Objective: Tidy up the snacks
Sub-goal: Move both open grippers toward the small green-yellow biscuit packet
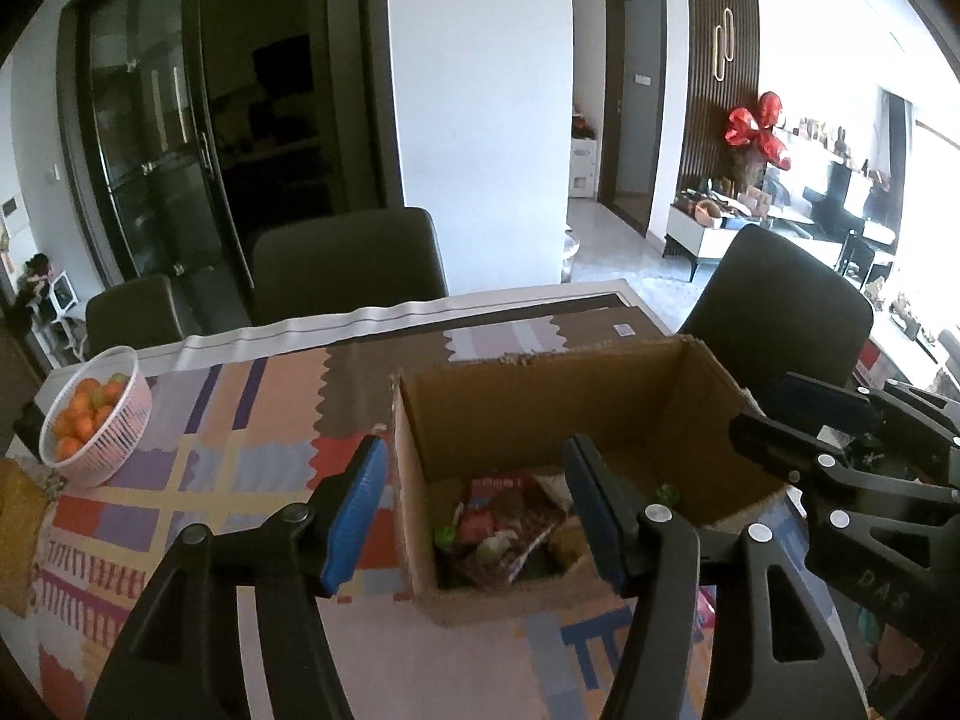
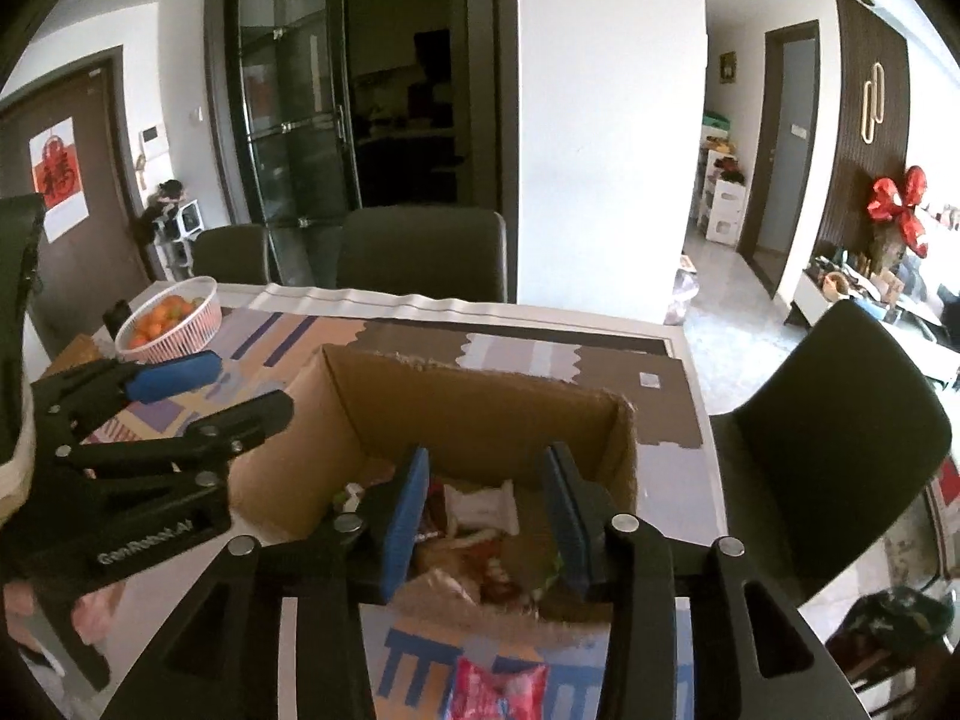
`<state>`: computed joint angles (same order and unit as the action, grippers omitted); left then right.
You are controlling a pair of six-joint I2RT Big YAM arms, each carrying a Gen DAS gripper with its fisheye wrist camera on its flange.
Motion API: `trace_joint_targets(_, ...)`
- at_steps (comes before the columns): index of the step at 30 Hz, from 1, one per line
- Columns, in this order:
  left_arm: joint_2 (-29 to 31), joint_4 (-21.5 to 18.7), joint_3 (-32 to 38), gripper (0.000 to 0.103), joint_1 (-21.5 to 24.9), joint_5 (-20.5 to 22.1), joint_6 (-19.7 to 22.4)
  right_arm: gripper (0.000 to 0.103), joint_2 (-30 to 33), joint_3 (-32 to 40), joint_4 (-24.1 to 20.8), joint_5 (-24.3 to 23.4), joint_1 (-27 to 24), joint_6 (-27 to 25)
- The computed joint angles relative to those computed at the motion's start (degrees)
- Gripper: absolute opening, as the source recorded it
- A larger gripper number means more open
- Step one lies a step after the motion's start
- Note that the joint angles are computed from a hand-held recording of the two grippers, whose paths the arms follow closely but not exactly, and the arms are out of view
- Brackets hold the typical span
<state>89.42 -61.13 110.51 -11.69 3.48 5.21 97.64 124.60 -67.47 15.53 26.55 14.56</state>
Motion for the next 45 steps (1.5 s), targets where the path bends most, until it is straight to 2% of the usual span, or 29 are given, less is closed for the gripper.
trace_joint_targets(5,-6.0,2.2,-6.6,0.062,-0.4,1.5,1.1,0.045,-6.1,-8.1,3.1,0.9,1.4,0.9)
trace_joint_targets(10,-11.9,2.9,-12.6,0.062,-1.5,3.2,2.1,0.048,-12.7,-16.1,5.5,4.0,3.7,2.1)
trace_joint_targets(13,-15.4,3.5,-16.3,0.062,-2.3,4.1,2.2,0.048,-16.0,-19.7,5.7,5.0,4.9,2.7)
trace_joint_targets(22,-23.0,1.9,-25.5,0.062,-5.6,5.7,2.2,0.048,-24.7,-29.6,4.8,7.4,8.2,6.2)
trace_joint_targets(28,-25.7,0.1,-30.2,0.062,-8.3,6.4,1.9,0.048,-28.9,-35.3,2.8,8.2,10.1,9.6)
trace_joint_targets(36,-28.1,-1.3,-34.8,0.061,-11.4,7.4,4.6,0.048,-32.9,-41.8,-0.8,8.3,12.2,14.7)
trace_joint_targets(45,-29.1,-2.7,-40.0,0.054,-15.4,7.8,6.1,0.048,-35.5,-48.1,-5.2,4.2,12.8,20.8)
